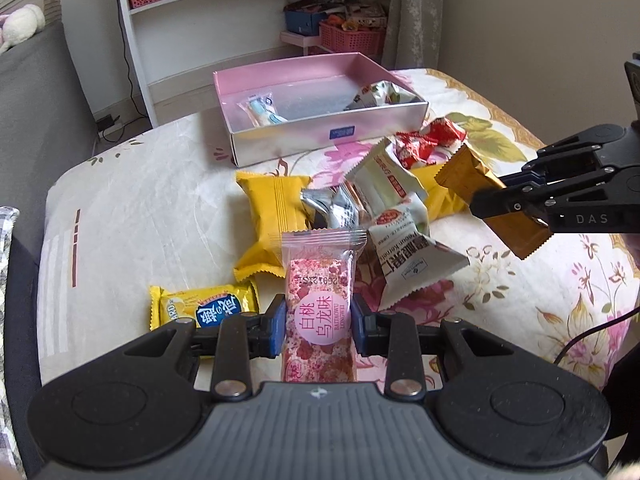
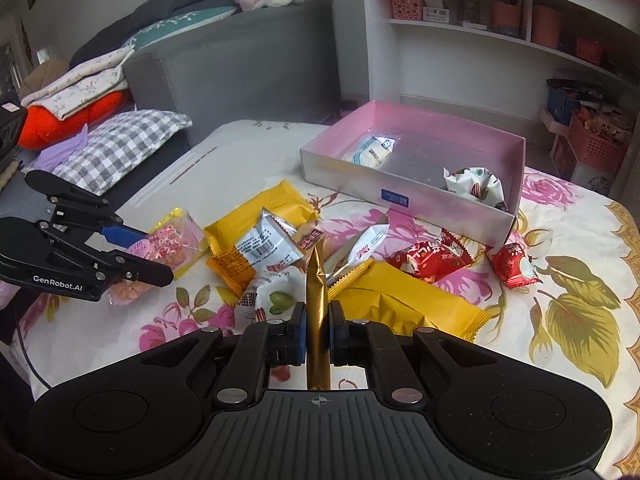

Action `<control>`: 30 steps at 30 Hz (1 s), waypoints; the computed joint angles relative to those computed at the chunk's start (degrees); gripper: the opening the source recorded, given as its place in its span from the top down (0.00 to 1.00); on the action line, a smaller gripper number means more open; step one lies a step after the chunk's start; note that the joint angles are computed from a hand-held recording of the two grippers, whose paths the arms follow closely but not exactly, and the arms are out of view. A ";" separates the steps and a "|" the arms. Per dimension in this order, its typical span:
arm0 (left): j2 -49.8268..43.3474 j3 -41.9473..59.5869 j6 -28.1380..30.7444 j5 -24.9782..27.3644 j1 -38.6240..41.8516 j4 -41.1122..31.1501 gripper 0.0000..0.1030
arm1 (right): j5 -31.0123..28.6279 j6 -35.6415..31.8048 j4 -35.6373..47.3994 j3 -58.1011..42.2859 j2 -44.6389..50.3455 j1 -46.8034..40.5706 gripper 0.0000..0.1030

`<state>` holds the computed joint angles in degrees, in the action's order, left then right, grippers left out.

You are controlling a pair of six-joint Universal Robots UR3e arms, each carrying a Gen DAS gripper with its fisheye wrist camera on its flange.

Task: Organize snacks
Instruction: 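Carry the nougat bar and gold bar into the pink box and open both tools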

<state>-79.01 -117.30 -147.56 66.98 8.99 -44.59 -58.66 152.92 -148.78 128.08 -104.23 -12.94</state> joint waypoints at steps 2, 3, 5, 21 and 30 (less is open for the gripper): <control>-0.53 0.57 -1.09 0.35 -0.27 0.58 0.72 | -0.18 1.54 -0.11 -0.84 0.21 0.01 0.92; -0.99 0.97 -1.70 0.53 -0.49 0.99 0.71 | -0.29 2.32 -0.14 -1.31 0.42 0.05 0.92; -1.58 1.67 -2.67 0.82 -0.78 1.35 0.72 | -0.55 4.12 -0.25 -2.34 0.86 0.16 0.92; -9.49 9.91 -12.35 3.05 -4.98 5.53 0.72 | -2.07 15.29 -0.74 -13.35 8.09 1.81 0.92; -19.31 20.44 -20.81 5.29 -8.19 7.08 0.72 | 0.07 24.71 -4.06 -21.31 16.80 -0.10 0.92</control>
